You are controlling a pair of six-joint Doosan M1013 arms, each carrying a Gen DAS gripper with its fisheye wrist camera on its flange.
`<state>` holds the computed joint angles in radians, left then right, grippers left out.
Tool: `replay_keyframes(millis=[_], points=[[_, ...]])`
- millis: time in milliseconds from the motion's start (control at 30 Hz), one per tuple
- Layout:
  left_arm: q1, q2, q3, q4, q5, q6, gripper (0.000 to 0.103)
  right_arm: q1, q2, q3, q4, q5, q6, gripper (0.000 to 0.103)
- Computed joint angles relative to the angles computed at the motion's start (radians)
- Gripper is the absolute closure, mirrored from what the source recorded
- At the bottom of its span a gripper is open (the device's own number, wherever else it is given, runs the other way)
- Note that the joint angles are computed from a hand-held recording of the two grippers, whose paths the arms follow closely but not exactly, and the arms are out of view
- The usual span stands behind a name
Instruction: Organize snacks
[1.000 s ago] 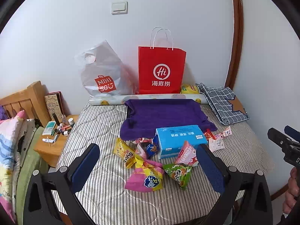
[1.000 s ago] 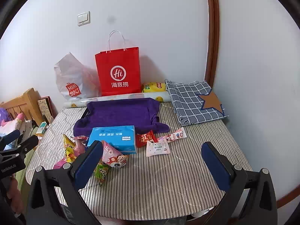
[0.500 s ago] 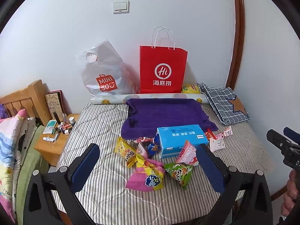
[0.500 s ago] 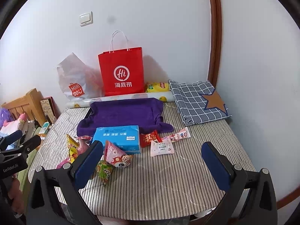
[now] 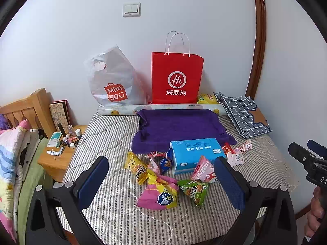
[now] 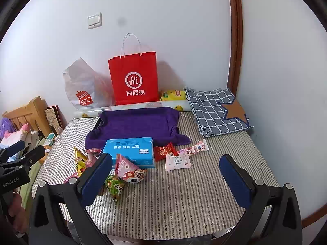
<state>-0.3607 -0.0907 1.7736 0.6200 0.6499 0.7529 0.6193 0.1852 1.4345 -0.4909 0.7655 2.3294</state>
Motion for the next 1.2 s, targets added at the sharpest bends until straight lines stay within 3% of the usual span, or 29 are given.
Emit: replay_keyframes(millis=[633, 1200], points=[[0.009, -0.008, 0.004, -0.002, 0.003, 0.005, 0.0, 0.007, 0.007, -0.01, 0.007, -0.01, -0.002, 0.0], [0.037, 0.007, -0.005, -0.09, -0.012, 0.068, 0.0, 0.011, 0.022, -0.026, 0.007, 0.0, -0.014, 0.0]])
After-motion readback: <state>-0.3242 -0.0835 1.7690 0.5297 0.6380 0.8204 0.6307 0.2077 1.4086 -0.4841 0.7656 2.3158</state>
